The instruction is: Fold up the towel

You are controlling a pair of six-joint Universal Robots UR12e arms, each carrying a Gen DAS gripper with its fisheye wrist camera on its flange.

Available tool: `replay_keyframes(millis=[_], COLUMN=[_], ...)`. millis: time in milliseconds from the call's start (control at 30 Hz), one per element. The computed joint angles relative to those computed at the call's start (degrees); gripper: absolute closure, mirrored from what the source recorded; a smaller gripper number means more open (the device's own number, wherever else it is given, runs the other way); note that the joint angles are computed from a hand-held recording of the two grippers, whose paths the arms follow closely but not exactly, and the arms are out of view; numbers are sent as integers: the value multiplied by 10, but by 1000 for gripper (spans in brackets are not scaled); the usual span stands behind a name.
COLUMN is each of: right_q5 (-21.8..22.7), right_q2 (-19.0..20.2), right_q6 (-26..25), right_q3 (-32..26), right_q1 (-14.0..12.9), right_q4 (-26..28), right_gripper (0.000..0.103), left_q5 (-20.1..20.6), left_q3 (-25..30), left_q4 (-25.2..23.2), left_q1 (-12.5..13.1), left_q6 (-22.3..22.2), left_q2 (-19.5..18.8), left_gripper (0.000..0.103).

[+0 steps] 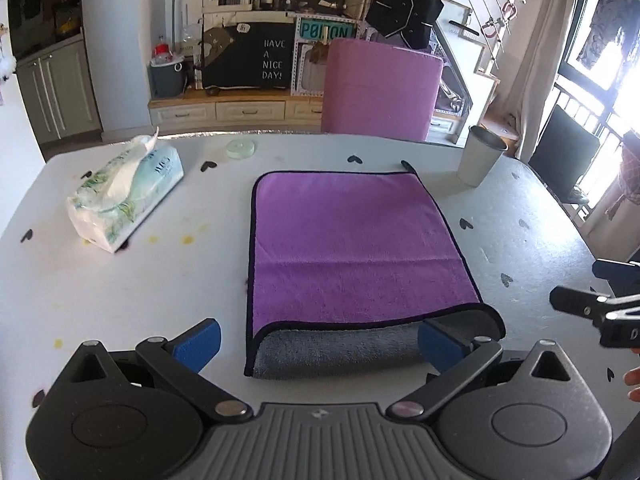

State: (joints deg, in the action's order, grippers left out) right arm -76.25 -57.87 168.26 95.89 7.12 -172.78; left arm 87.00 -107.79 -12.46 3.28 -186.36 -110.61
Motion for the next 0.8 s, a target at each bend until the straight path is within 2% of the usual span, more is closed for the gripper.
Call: replay_keyframes(millis=[133, 267, 500, 600, 700, 800], right_q5=[-4, 2, 21, 48, 52, 47], right_q2=[14, 28, 48, 56, 63, 70], right_q6=[-13, -29, -72, -77, -75, -77], right_q3=[-11, -22, -41, -49, -57, -67], right_q1=[2, 4, 6, 0, -2, -4], right_q4=[7, 12, 45, 59, 61, 72], right_gripper=[0, 0, 1, 0, 0, 0], left_q5=[-3, -5, -37, -45, -78, -133], left_q3=[6, 10, 25, 29, 31, 29], left_q4=[4, 5, -36, -45, -51, -38], left_q1=[2, 7, 23, 28, 36, 49], left_q6=[2, 26, 68, 80, 87, 89], left_q2=[-13, -25, -41, -48, -53, -59], left_gripper=[0, 0, 0, 0, 0, 0])
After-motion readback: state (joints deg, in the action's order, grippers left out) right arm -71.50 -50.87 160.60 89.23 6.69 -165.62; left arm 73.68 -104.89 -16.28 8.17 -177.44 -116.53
